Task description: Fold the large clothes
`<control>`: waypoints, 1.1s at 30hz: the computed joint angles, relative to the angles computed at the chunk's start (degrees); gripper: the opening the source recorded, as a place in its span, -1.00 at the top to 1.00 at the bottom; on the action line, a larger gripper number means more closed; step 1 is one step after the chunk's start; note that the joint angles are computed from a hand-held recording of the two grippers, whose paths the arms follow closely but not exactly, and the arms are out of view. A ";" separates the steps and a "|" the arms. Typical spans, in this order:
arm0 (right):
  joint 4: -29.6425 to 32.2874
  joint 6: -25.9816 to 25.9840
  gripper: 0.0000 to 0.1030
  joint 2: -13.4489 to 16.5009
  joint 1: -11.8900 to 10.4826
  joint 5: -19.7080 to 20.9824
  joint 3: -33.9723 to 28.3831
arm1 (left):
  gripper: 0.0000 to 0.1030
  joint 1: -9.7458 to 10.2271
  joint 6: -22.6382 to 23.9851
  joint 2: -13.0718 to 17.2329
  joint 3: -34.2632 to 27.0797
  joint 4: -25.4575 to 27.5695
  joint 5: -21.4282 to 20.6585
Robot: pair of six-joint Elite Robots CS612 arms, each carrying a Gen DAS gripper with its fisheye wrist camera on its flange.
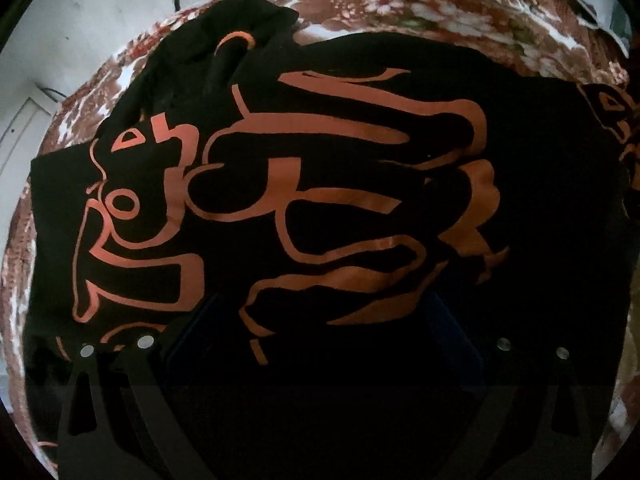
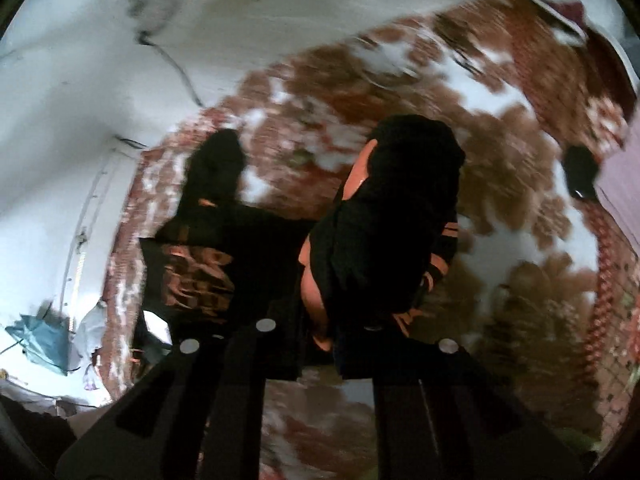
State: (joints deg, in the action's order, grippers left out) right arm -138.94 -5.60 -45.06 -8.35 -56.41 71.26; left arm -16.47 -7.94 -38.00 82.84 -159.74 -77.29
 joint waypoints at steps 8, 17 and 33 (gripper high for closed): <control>-3.91 -1.20 0.79 -1.49 5.67 -1.05 0.31 | -0.92 0.36 0.93 0.70 1.83 -7.86 -1.48; -1.41 1.03 0.81 1.22 12.34 -2.55 -4.28 | -0.90 3.48 5.54 -3.22 3.91 -6.81 -10.57; 8.39 0.72 0.81 13.16 23.97 -6.60 -22.43 | -0.90 15.03 13.55 -8.22 12.29 -14.28 -11.40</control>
State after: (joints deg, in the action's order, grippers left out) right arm -130.54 -4.88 -31.90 15.62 -63.01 48.83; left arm -1.43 5.61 -46.22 95.13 -174.02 -88.69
